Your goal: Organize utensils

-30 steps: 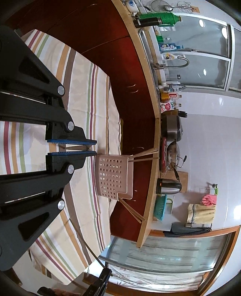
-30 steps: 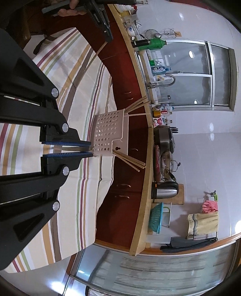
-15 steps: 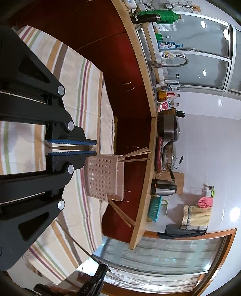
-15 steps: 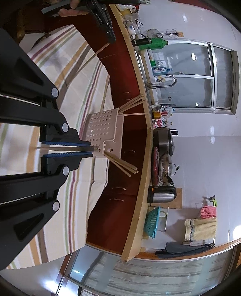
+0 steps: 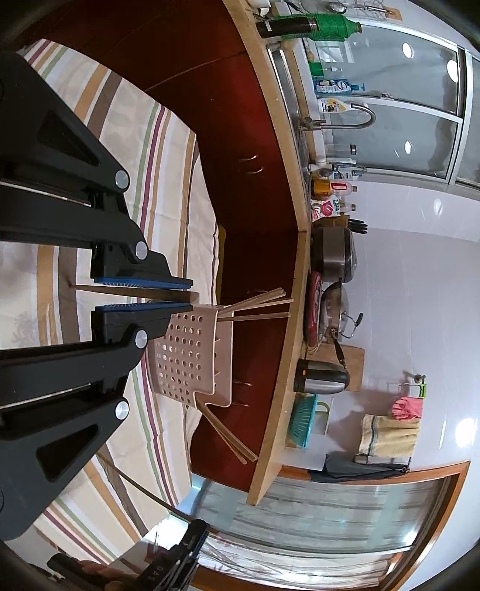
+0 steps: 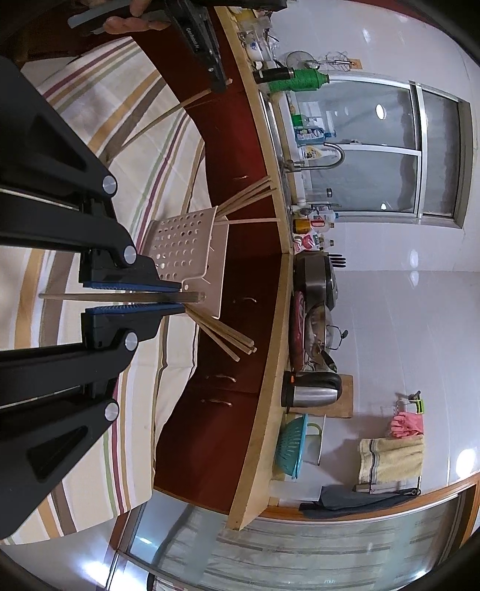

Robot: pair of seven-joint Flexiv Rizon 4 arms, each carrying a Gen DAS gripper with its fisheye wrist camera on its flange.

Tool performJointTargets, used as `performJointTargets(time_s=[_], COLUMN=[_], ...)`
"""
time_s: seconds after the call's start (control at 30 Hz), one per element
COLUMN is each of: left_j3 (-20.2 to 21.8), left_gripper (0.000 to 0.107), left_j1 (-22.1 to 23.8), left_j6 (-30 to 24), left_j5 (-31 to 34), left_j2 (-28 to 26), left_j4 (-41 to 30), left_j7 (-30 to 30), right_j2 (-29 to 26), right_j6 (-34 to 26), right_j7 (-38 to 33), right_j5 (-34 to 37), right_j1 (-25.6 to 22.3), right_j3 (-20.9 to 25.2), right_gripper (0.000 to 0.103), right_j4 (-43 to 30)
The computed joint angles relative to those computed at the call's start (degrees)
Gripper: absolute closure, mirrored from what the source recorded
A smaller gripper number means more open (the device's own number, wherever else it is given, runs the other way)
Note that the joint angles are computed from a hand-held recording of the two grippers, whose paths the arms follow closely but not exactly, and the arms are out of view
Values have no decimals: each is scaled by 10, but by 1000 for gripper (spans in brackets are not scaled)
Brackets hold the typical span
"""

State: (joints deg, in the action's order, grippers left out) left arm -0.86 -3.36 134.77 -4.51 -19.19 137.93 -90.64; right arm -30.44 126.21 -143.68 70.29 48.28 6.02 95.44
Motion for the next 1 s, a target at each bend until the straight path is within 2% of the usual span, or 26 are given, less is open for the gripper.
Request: performJointTargets(time_s=[0.13, 0.43, 0.83, 1.0], left_j3=[6, 1, -1, -7], left_gripper=[99, 100, 100, 100], left_j1=[-19, -19, -40, -34], left_j6=[9, 19, 40, 38], left_j5=[-24, -30, -37, -16], left_j2=[-10, -16, 18, 45], left_j4=[-5, -10, -3, -18], left_j7=[19, 23, 37, 36], right_j2=[-7, -12, 21, 38], right_j6=[8, 19, 53, 66], right_j7=[3, 15, 119, 147], right_j5=[1, -5, -102, -145], right_j1=[-3, -14, -4, 5], right_j3=[0, 14, 24, 16], right_gripper=[96, 96, 96, 96], right_j4=[-10, -15, 39, 48])
